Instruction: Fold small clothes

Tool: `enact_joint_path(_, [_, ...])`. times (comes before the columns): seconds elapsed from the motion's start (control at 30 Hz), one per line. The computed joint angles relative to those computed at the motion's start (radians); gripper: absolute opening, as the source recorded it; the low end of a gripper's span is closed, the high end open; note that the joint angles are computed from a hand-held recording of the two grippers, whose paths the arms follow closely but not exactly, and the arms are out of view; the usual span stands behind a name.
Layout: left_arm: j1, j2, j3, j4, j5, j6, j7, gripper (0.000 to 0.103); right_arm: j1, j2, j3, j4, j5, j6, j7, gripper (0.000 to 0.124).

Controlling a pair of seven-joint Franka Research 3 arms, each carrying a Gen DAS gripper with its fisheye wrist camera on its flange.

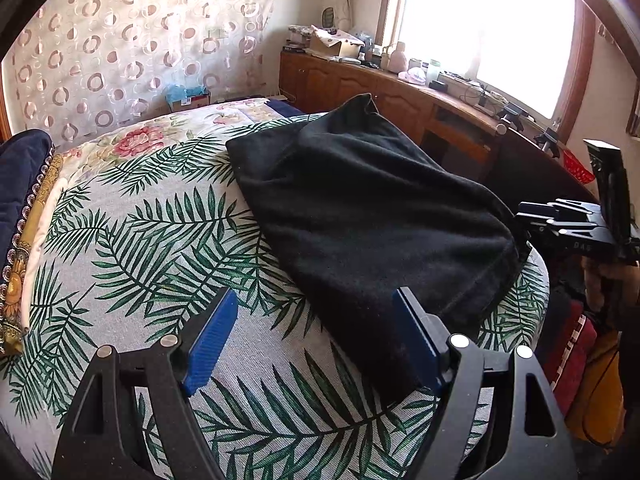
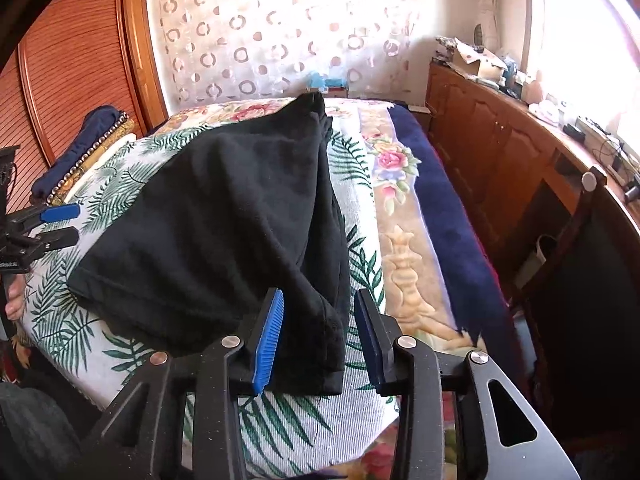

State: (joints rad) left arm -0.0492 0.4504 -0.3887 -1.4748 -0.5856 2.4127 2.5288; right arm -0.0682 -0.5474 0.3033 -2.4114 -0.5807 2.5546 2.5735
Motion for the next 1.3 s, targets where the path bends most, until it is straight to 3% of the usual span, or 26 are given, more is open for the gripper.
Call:
enact_joint_path(0.23, [-0.005,0.005,0.003,0.0,0.017,-0.007,-0.012,0.08,0.019,0.056,-0.02,0.027,0.014,-0.022,-0.031,0.049])
enact_joint_path(0.5, [-0.009,0.033,0.004,0.035,0.043,-0.089,-0.025,0.079,0.017,0.081,-0.034,0.024,-0.017,-0.003,0.004,0.057])
enact_joint_path(0.63, [-0.01,0.046,0.005,0.054,0.052,-0.135,-0.031,0.061,0.021,0.087,-0.035,0.025,-0.038,0.003,0.024,0.057])
enact_joint_path(0.87, [-0.018,0.046,0.012,0.052,0.063,-0.165,-0.045,0.056,0.029,0.088,-0.047,0.01,-0.033,0.054,0.006,0.057])
enact_joint_path(0.93, [-0.016,0.038,0.011,0.039,0.058,-0.155,-0.036,0.056,0.027,0.084,-0.048,0.0,-0.034,0.071,-0.001,0.051])
enact_joint_path(1.0, [-0.016,0.037,0.01,0.035,0.055,-0.154,-0.03,0.056,0.031,0.081,-0.052,-0.006,-0.023,0.088,-0.018,0.03])
enact_joint_path(1.1, [0.0,0.04,-0.005,0.038,0.029,-0.196,0.023,0.04,0.041,0.08,-0.062,-0.02,0.013,0.13,-0.058,0.012])
enact_joint_path(1.23, [-0.002,0.035,-0.001,0.042,0.019,-0.223,0.047,0.015,0.045,0.069,-0.084,-0.06,0.093,0.226,-0.117,0.009])
enact_joint_path(1.3, [0.002,0.023,-0.002,0.034,-0.001,-0.212,0.067,0.012,0.017,0.053,-0.072,-0.089,0.118,0.293,-0.111,0.008])
